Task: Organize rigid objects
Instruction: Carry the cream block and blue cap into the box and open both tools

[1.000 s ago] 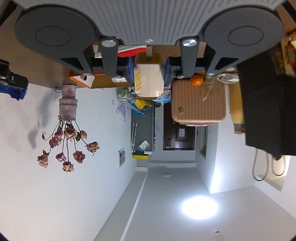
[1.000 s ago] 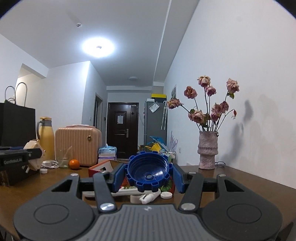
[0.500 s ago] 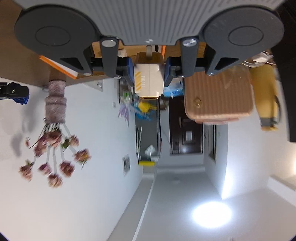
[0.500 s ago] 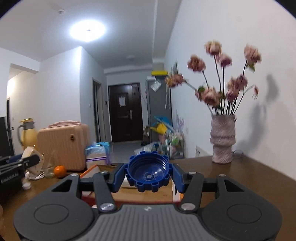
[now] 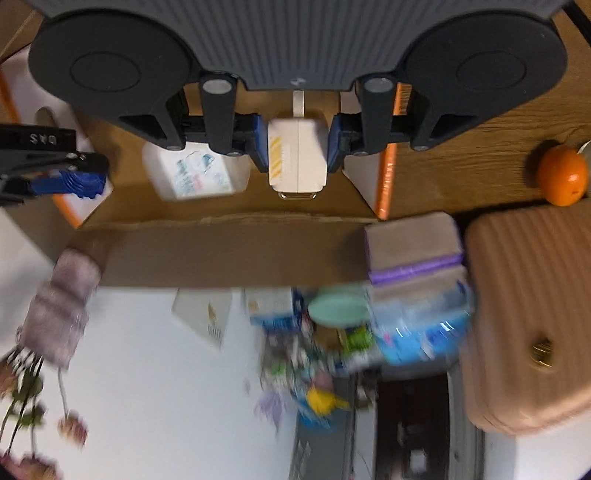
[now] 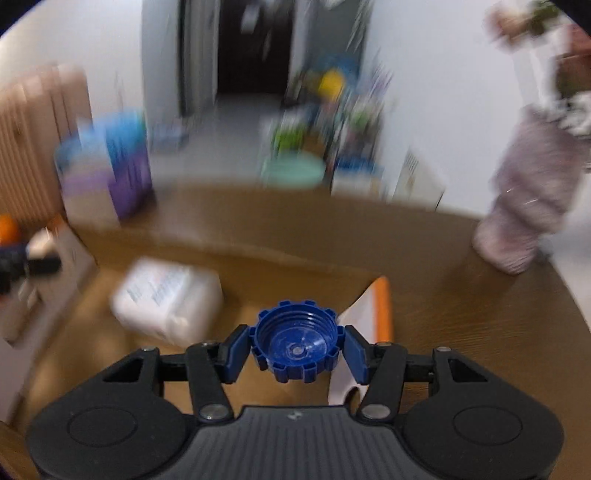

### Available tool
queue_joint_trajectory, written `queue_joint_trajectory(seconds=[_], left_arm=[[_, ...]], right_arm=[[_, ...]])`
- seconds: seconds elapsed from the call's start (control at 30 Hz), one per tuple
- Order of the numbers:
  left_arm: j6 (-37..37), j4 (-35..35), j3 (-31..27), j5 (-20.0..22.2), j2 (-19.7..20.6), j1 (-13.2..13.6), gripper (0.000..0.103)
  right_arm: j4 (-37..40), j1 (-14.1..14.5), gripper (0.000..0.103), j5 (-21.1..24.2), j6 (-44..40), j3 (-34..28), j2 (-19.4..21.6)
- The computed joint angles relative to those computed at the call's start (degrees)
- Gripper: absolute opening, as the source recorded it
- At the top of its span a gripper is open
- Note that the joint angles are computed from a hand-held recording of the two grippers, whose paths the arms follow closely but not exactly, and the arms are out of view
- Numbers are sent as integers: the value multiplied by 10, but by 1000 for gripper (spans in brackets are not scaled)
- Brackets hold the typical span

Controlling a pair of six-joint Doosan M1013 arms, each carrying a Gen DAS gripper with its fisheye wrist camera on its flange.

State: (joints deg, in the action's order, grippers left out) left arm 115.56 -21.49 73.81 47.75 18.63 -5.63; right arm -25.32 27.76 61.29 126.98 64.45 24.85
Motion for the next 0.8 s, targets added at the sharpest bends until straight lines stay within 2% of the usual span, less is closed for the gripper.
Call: queue_joint_trajectory(seconds=[0.03,0.1,0.17,0.23,0.33,0.4,0.5,0.67,0.8], left_arm=[[-9,8,-13,19,10,0,32],[-31,35,-31,30,25,-5,33],[-33,57,-30,15,26,-11,35],[-35,61,-35,13,26,-13,37],[-38,54,-37,19,19,-11,52],[-23,48,-31,22,7,-9,65],[-10,54,-18,30,-16,-6,76],[9,54,7,32,-62,6,81],[57,0,34,29,-107,29,82]], right_arm=[[7,-3,54,13,-6,-13,11],[10,-5,53,36,-21,-37,29],[3,-4,57,47,-30,-49,40],[-23,2,73,50,-19,-55,44],[-38,7,74,36,-10,-51,37],[-43,13,74,27,-14,-42,25],[-62,26,79,22,-10,-28,2],[-88,51,81,32,2,-12,-40],[-106,71,82,19,35,22,-86]])
